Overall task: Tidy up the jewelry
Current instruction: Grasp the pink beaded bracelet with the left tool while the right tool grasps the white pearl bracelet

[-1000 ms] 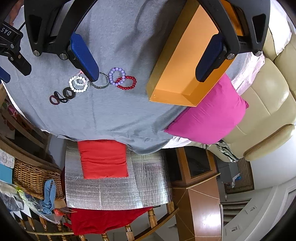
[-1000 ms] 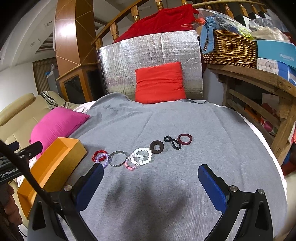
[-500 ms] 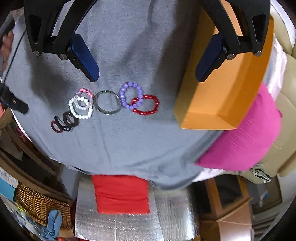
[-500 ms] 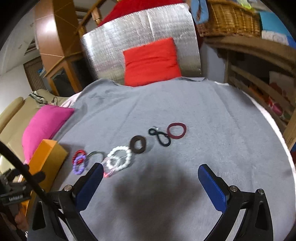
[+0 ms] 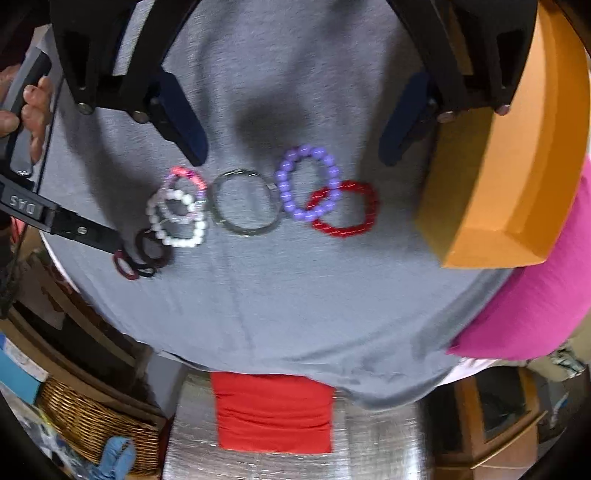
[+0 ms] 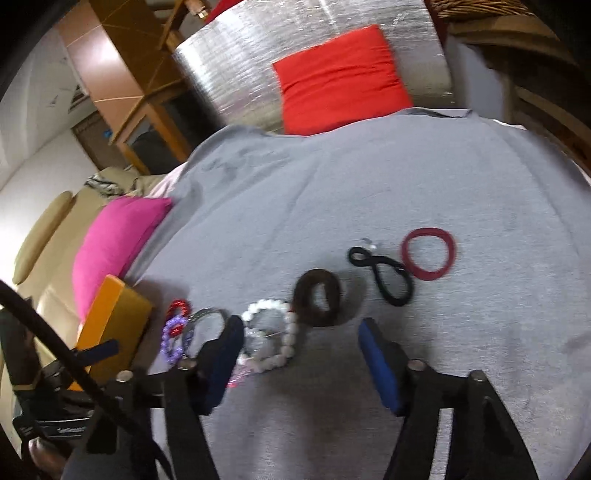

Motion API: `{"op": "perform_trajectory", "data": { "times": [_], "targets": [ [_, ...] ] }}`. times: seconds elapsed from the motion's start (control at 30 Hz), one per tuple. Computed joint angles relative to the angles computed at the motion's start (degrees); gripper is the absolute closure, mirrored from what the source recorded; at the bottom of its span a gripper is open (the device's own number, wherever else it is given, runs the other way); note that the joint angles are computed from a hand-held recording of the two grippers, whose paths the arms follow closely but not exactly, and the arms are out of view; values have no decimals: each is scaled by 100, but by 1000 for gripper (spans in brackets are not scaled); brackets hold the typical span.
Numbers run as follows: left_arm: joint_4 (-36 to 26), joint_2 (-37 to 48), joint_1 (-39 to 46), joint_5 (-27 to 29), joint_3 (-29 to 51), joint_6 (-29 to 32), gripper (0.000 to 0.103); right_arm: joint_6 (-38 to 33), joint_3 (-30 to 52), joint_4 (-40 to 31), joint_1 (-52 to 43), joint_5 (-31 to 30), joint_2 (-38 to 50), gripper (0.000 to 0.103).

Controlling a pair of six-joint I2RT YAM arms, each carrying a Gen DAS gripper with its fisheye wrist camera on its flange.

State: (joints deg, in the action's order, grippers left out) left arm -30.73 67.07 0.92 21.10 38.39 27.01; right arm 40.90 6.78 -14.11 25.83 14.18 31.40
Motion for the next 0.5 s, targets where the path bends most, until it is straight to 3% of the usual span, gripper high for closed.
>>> {"op": "perform_trajectory", "data": {
  "times": [0.1, 0.17, 0.27, 0.33, 0.5],
  "targets": [
    [147, -7, -292, -85, -70, -103, 11, 44, -153, 186, -298, -304, -10, 41],
    [217, 17, -391, -120, -112, -130, 13, 58, -249, 544, -520, -691, 268, 49],
    [212, 55, -404, -202, -170, 15, 24, 58, -208, 1075, -509, -1005, 914, 58],
    [197, 82, -280, -200, -195, 120, 25, 200, -135, 1468, -323, -951, 1412, 59],
    [-3, 175, -3, -9, -53, 364, 29, 704, 283, 2224, 20, -586, 3124, 85]
  ]
}}
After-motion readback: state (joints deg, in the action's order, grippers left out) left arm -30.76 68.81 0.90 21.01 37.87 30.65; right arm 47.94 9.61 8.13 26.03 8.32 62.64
